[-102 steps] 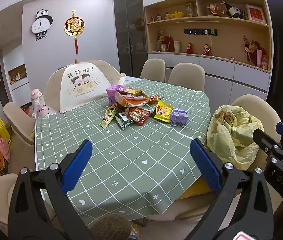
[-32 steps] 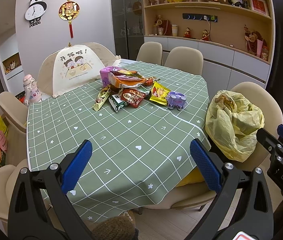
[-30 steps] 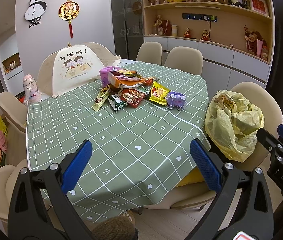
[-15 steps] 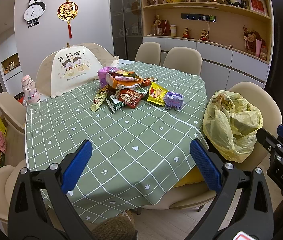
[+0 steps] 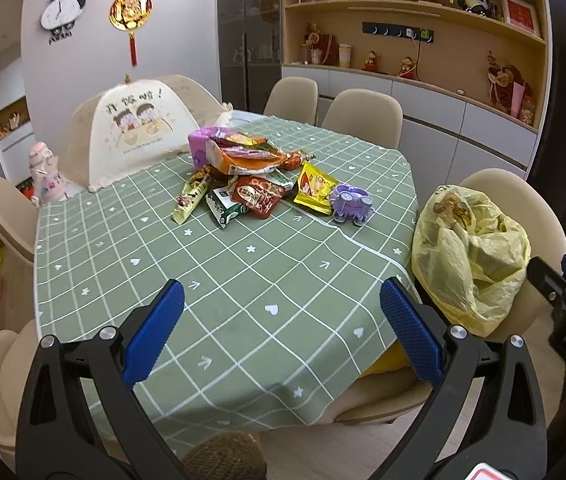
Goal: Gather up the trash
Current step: 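Grasp the gold snack wrapper with left while right grasps the yellow nabati wafer pack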
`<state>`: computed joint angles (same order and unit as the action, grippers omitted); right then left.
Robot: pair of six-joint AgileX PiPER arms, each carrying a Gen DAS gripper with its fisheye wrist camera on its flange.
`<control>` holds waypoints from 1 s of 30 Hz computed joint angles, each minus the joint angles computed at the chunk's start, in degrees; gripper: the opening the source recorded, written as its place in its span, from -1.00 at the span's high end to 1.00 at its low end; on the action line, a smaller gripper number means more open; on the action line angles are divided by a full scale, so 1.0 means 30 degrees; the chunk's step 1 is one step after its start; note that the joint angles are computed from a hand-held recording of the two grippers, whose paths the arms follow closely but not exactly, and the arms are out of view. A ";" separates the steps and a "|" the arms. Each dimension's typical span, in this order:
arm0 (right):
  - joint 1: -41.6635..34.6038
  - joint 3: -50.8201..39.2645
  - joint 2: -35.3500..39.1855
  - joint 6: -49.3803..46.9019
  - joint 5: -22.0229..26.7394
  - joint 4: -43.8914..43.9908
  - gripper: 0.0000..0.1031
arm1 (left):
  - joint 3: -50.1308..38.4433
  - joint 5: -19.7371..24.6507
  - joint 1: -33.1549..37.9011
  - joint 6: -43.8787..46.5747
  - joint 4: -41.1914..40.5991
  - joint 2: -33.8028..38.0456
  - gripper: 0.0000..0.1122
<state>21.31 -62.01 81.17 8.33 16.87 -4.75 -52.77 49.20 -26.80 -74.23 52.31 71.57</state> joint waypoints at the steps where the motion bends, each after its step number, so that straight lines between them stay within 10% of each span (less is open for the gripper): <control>1: 0.0160 -0.0435 0.0403 0.0606 0.0202 -0.0491 -0.28 | -0.0052 -0.1069 0.1158 0.0961 -0.0581 0.0150 -0.68; 7: 0.1080 -0.4558 0.3723 0.1045 0.2500 -0.0761 -0.28 | -0.1093 -0.7435 0.9353 1.1813 -0.8671 0.1862 -0.68; 12: 0.2521 -0.8468 0.6430 0.3520 0.4363 -0.3259 -0.28 | -0.3652 -0.9177 1.3907 2.1362 -1.5533 0.5171 -0.68; 20: 0.4672 -1.6932 1.1272 0.6490 0.9631 -0.5788 -0.28 | -1.2378 -0.3525 1.9433 3.5013 -2.7392 1.2833 -0.50; 30: 0.5521 -2.4996 1.5726 0.4951 1.5343 -0.4983 -0.12 | -2.9337 0.4149 1.9958 3.1699 -2.5162 2.3673 -0.27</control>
